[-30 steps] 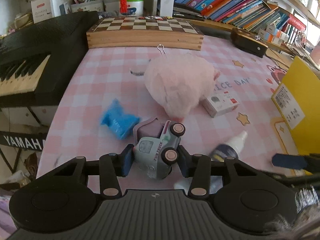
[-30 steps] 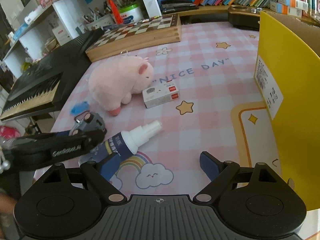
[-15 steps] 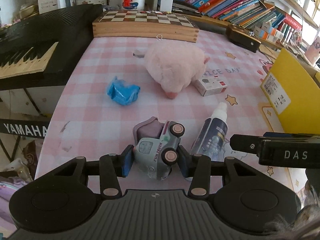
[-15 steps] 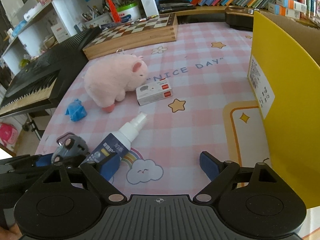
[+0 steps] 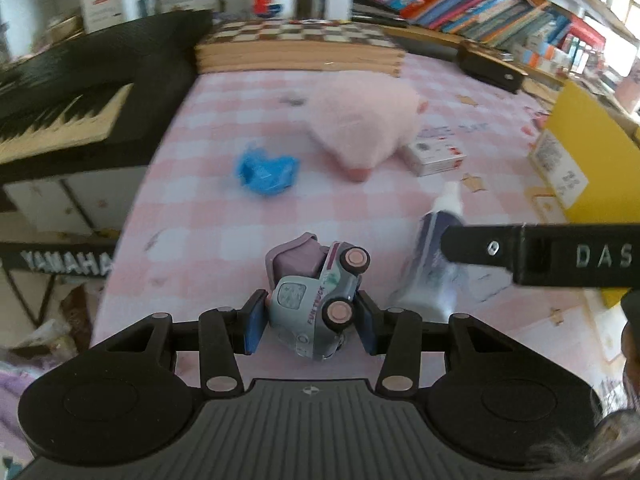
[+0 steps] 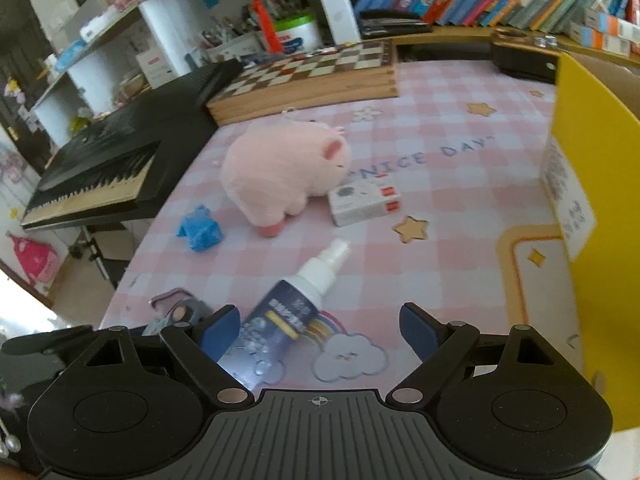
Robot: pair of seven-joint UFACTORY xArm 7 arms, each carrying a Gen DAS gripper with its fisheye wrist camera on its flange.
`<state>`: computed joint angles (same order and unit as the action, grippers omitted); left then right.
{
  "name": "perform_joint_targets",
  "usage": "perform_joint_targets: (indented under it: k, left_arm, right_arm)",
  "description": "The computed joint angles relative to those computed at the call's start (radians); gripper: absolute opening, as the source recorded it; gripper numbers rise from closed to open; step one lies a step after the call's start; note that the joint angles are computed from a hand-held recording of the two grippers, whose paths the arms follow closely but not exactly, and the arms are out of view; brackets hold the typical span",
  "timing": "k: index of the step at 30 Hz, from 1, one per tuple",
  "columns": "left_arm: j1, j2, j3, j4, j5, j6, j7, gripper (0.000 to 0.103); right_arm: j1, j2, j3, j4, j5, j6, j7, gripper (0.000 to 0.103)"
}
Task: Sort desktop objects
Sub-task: 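Close the left gripper on the grey toy truck while the right gripper grasps the white spray bottle, then carry the grey truck and spray bottle with both tools over the yellow box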
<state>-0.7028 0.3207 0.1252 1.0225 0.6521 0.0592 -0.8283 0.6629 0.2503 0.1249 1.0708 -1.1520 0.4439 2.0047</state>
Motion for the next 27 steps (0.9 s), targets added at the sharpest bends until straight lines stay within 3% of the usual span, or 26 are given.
perform_joint_targets:
  k: [4, 9, 11, 13, 15, 16, 20, 27]
  left_arm:
    - [-0.014, -0.033, 0.035, -0.039, 0.044, 0.003, -0.050, 0.043]
    - [-0.033, -0.034, 0.060, -0.037, 0.145, 0.006, -0.154, 0.043]
    - [-0.011, -0.033, 0.034, -0.033, 0.154, 0.009, -0.161, 0.043]
    - [0.020, -0.032, 0.000, -0.032, 0.142, 0.005, -0.141, 0.043]
    - [0.048, -0.033, -0.032, -0.034, 0.116, 0.002, -0.105, 0.043]
    - [0.058, -0.033, -0.046, -0.036, 0.098, 0.001, -0.087, 0.043]
    - [0.042, -0.034, -0.032, -0.043, 0.079, -0.013, -0.070, 0.043]
    - [-0.015, -0.013, 0.036, -0.031, 0.103, -0.045, -0.085, 0.043]
  right_arm:
    - [0.002, 0.065, 0.000, 0.066, 0.063, -0.007, -0.097, 0.089]
    - [0.052, 0.128, -0.048, 0.135, 0.016, -0.013, -0.165, 0.088]
    - [0.061, 0.125, -0.061, 0.133, -0.021, -0.033, -0.199, 0.083]
    - [0.060, 0.110, -0.053, 0.123, -0.016, -0.027, -0.269, 0.062]
    - [0.056, 0.087, -0.036, 0.105, 0.031, 0.003, -0.347, 0.057]
    - [0.053, 0.074, -0.029, 0.092, 0.049, 0.008, -0.368, 0.048]
    - [0.062, 0.076, -0.001, 0.096, 0.139, 0.103, -0.454, 0.045]
    - [0.088, 0.113, -0.044, 0.107, 0.037, 0.065, -0.367, 0.044]
